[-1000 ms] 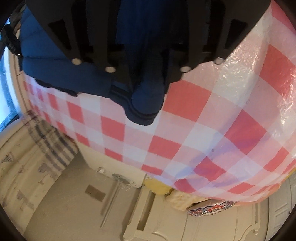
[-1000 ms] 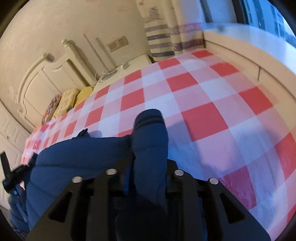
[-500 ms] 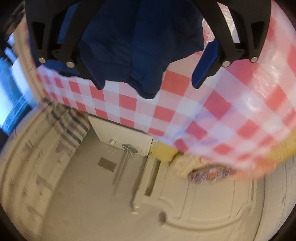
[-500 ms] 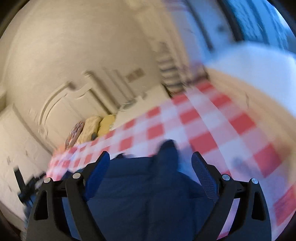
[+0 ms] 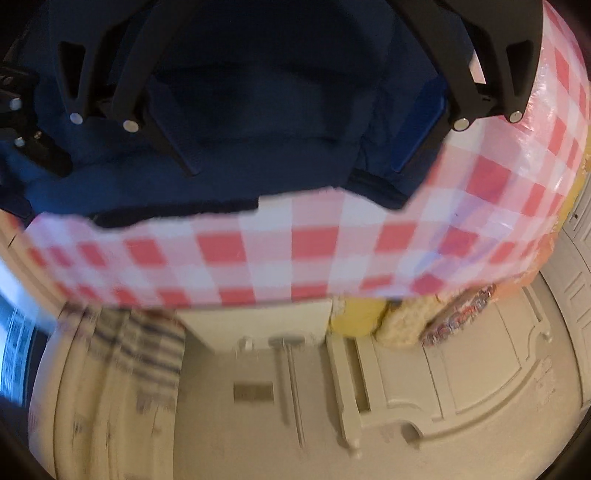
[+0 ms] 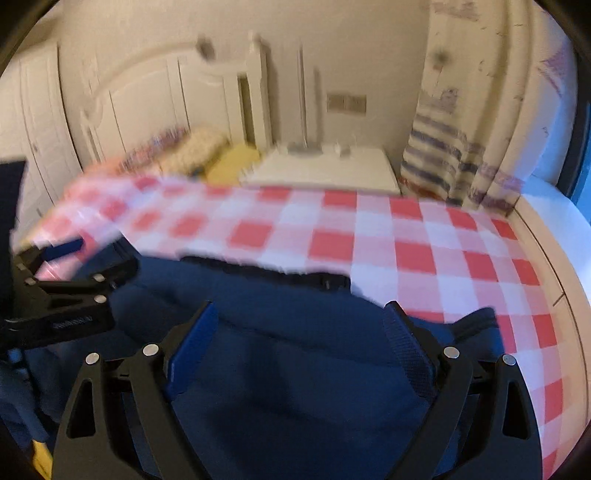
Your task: Fold large clothes
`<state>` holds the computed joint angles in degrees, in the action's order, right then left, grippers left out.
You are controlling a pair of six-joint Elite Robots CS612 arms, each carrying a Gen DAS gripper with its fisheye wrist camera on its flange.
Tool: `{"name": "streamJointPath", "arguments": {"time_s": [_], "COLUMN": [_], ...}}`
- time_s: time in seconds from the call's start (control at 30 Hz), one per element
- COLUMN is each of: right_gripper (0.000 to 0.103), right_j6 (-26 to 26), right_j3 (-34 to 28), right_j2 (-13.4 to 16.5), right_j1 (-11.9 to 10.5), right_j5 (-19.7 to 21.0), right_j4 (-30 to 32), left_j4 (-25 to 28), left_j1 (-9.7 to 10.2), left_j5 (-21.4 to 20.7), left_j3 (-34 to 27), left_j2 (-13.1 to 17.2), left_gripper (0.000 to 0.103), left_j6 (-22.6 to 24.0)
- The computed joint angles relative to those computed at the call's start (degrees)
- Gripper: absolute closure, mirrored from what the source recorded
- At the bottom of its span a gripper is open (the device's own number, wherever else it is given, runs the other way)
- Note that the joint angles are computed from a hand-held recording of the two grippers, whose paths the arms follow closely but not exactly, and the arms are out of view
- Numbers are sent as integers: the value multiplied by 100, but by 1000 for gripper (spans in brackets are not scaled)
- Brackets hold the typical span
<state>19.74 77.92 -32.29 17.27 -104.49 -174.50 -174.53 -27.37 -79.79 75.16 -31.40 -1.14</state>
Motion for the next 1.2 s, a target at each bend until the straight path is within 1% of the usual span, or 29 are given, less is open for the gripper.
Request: {"name": "streamJointPath", "arguments": {"time_s": [0.07,0.1,0.2,0.33,0.57,0.83,1.1,1.17,1.2], "right_gripper": [11,11,7,5,5,4,4,4,4], "right_j6": [145,126,19,57,53,44,72,62,53], "right_j3": [-140,-202,-311,-326,-385,-353,-350,-368,-366], "right_j2": [102,136,197,235,277,282,284,287,276], "right_j1": [-57,-53,-18,-25,-5,-4,-15,-13,-30], "right_j5": [264,252,127,167,78,72,123,114,179], "right_j4": [479,609,783,766,775,665,613,638,677], "left_j4": [510,587,522,435,375,282,294,322,405], "left_j1": [32,38,32,47,36,34,37,38,51], "left_j5": [-134,-138,-78,-125,-119,-110,-126,-134,-196], "left_j3": [-181,-223,-249,-246,-245,-233,-237,-242,-265], "left_j2": [108,144,211,254,278,289,289,286,281], "left_gripper": [2,2,2,2,2,2,2,2,2], "left_j6": [-48,-56,-14,-14,-6,-4,-7,-6,-17]}}
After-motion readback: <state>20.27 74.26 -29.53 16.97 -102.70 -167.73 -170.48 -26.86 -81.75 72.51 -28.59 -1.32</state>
